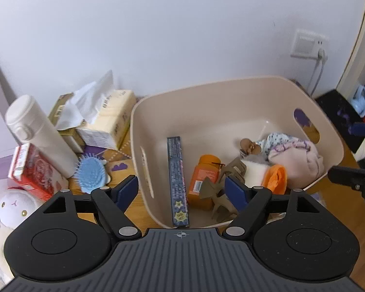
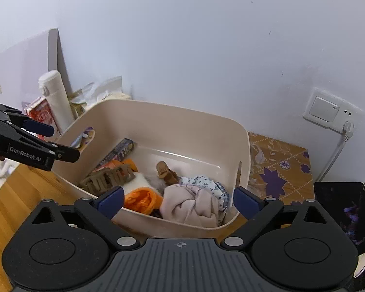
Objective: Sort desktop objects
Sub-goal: 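Move both tools back over the table toward the remaining items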
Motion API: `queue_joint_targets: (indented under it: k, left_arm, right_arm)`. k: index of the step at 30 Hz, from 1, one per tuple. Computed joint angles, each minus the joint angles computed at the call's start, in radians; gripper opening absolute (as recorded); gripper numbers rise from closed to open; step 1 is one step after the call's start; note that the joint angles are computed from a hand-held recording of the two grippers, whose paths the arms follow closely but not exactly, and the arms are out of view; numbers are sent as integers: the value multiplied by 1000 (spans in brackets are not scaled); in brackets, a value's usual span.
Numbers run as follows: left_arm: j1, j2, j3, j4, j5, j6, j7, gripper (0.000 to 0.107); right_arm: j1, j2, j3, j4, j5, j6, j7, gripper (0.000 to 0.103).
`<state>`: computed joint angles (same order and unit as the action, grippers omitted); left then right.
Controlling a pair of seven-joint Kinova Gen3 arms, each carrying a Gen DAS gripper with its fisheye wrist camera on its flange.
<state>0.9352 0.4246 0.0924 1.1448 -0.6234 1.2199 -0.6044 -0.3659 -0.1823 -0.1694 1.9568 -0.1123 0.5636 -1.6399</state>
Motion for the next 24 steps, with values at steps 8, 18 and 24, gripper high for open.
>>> queue_joint_targets:
  k: [8, 18, 24]
  left_arm:
    - [32, -61, 10, 79, -59, 38, 121, 83]
    - [7, -103, 61, 204, -32, 68, 233, 84]
    - [-18, -111, 84, 280, 9, 55, 285, 84]
  right_arm:
    - [-22, -60, -2, 33, -28, 3, 3, 103]
    - [-81, -73, -1, 76, -87, 37, 80, 103]
    - [-107, -49, -31, 83, -100, 59, 98, 103]
